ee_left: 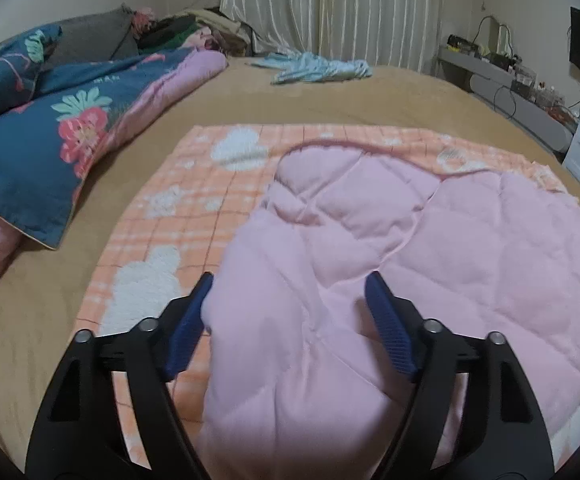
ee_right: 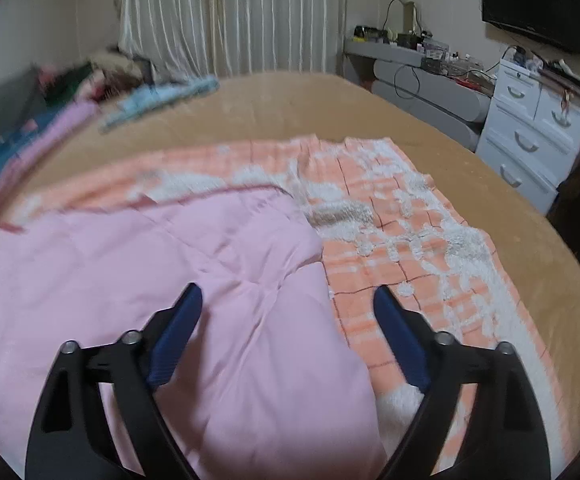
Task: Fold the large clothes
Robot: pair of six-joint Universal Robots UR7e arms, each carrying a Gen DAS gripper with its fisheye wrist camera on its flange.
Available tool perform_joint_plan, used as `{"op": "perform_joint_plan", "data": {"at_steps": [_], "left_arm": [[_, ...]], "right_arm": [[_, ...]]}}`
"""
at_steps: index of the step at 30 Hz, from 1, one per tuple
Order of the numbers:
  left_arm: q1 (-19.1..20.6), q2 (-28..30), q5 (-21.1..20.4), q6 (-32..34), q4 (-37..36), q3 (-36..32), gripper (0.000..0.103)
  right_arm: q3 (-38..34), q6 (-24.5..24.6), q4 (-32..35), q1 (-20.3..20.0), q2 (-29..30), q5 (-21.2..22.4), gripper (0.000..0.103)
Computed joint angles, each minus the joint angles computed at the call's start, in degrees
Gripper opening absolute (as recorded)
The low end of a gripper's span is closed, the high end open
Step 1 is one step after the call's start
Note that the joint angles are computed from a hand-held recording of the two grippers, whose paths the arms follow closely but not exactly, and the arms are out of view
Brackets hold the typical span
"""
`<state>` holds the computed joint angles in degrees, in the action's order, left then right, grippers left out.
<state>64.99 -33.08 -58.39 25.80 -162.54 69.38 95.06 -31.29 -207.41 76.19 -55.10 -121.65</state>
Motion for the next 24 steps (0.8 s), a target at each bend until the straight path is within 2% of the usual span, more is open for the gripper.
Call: {"op": "perform_joint_plan", "data": {"at_steps": [2, 5, 7, 12, 16, 24], "left_arm": [[-0.4, -1.5, -0.7, -1.0, -0.3, 1.6, 0.081], [-1.4, -3.9, -0.7, -1.5, -2.1, 4.8, 0.094], [-2.0, -5.7, -1.1, -1.9, -2.3, 7.1, 0.094], [-2.9, -9.5, -0.8, -2.0, -3.5, 11.8, 0.094], [-3.4, -11.8, -0.2, -2.2, -4.8, 15.4, 0.094], [-3.3, -15.4, 0.9, -4.6, -6.6, 22.6, 0.094]], "right_arm": [[3.8, 0.8, -2.1, 0.1, -2.3, 2.5, 0.093], [9.7, 1.8, -4.8, 0.4, -5.9, 6.5, 0.098], [13.4, 1.9, -6.5, 0.8, -7.9, 8.8, 0.099], [21.9, -0.1, -11.9, 2.5, -10.9, 10.3, 0.099], [25.7, -2.2, -16.3, 4.0, -10.8, 8.8, 0.099], [32.0, 2.8, -18.4, 3.7, -12.5, 8.7, 0.099]]}}
